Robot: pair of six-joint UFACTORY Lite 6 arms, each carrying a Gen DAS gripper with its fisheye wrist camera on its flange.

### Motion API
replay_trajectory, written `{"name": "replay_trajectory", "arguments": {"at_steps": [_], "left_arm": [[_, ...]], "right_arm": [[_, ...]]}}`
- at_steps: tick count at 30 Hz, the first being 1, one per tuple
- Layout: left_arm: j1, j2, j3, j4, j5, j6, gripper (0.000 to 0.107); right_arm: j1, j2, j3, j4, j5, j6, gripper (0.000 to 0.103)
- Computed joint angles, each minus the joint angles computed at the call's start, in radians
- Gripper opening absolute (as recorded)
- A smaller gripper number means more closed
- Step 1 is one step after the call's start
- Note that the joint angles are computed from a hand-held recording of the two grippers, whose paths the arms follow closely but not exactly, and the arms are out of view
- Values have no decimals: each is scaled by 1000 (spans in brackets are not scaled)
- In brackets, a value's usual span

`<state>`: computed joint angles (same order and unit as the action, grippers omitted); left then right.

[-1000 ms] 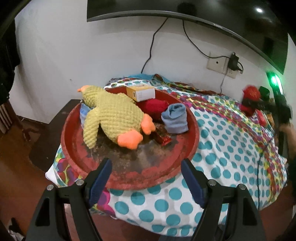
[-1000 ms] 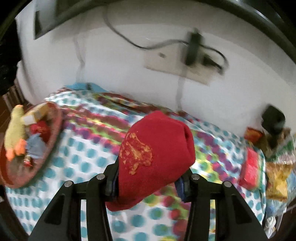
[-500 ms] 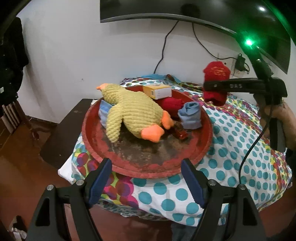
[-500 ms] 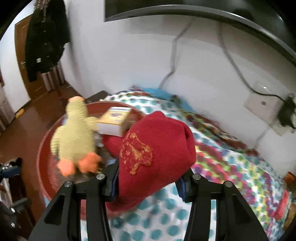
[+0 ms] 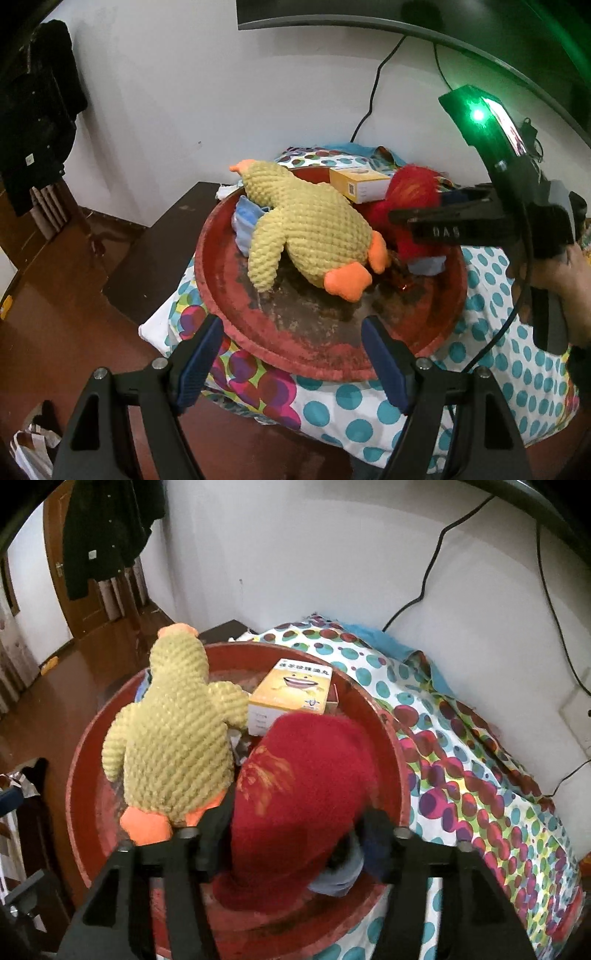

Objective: Organize objects
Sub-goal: 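Carry the red sock over the tray and open the right gripper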

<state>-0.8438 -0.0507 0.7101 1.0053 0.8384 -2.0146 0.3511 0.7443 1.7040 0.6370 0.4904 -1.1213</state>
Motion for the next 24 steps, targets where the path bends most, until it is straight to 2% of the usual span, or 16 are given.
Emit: {"name": "replay_trajectory", "arguments": {"at_steps": [2, 4, 8, 12, 15, 24], "left_arm": [[18, 4, 10, -5, -24, 14, 79], [33, 7, 17, -12, -42, 22, 79], [47, 28, 42, -33, -46, 46, 79], [60, 49, 68, -63, -36, 78, 79], [85, 32, 55, -83, -70, 89, 79], [123, 54, 82, -136, -123, 133, 79]], "right_arm": [[-9, -8, -6, 21, 2, -24, 86], [-3, -17, -14, 2, -22, -3, 91], [-5, -15, 4, -11, -6, 20, 94], [-25, -76, -44, 35, 0, -13, 99], [-49, -141, -91, 48, 14, -19, 100], [-103, -464, -444, -37, -48, 49, 102]]}}
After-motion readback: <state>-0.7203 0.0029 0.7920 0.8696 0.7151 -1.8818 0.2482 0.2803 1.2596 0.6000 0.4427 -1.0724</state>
